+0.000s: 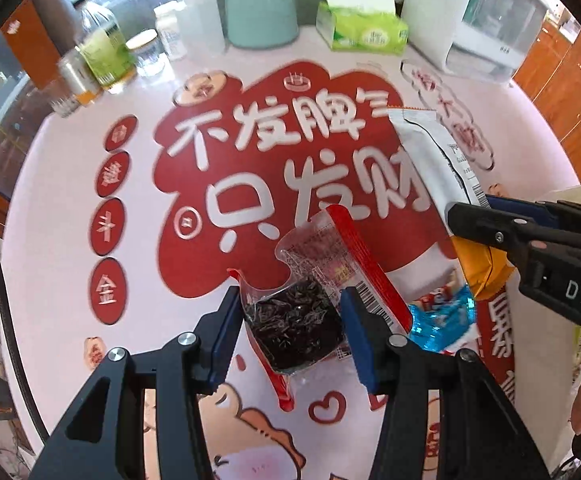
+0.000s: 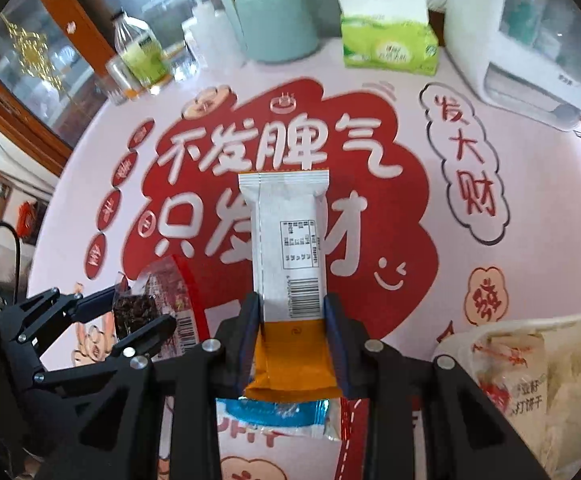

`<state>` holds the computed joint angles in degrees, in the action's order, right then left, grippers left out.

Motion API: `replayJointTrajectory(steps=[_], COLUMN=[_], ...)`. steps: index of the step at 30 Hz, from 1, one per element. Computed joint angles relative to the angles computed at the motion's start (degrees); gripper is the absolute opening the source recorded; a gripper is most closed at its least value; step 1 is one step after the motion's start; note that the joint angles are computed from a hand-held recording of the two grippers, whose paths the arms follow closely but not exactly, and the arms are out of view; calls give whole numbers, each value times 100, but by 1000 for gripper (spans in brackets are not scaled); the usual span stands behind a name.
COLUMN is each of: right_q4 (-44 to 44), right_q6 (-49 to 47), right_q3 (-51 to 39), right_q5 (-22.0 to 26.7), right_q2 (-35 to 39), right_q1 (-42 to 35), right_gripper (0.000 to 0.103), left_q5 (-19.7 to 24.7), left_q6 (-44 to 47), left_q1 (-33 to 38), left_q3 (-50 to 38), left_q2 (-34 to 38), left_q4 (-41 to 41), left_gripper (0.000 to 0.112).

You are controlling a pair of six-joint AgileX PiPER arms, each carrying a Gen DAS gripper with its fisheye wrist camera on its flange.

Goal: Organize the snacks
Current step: 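Carry both snacks over the white tray and release them inside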

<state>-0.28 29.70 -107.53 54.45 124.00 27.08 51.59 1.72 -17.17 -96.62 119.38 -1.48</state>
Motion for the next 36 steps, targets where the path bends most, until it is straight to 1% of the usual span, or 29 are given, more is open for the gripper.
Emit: replayJointTrajectory(steps=[2, 3, 4, 11, 17, 23, 26, 28, 32, 36], right_q4=[48, 55, 76, 269, 266, -159, -479, -837, -1485, -2123], right_q6=[-10, 10, 20, 8, 255, 912, 1375, 1795, 2557, 3309], right_q3=[213, 123, 239, 1530, 2802, 3866, 4347, 4602, 4974, 5297], right_q5=[-97, -90, -141, -735, -1133, -1262, -1212, -1071, -645, -111], right_q2=[-252, -219, -344, -1466, -2652, -3811, -4435, -4836, -5513, -6123], right_q1=[-11, 3, 11, 149, 473, 926, 1145, 1341, 1659, 1953], right_gripper=[32, 33, 33, 33, 33, 33, 33, 33, 33, 33], left_q5=[-6, -24, -34, -79, -45, -14, -6, 20, 58, 134], left_q6=[-26, -50, -64, -285, -601, -1147, -1563, -1783, -2181, -2417], left_q1=[-4, -21, -35, -320, -803, -1477, -1926, -2229, -2822, -3281], left_q3=[101, 192, 281, 1003, 1591, 1943, 2009, 2001, 1842, 1515], left_q2=[-210, -352, -486, -1421, -2214, -2775, -2973, -3036, -2977, -2727], left_q4=[43, 65, 86, 267, 211, 296, 476, 572, 839, 977], left_gripper=[48, 48, 48, 48, 48, 48, 48, 48, 48, 48])
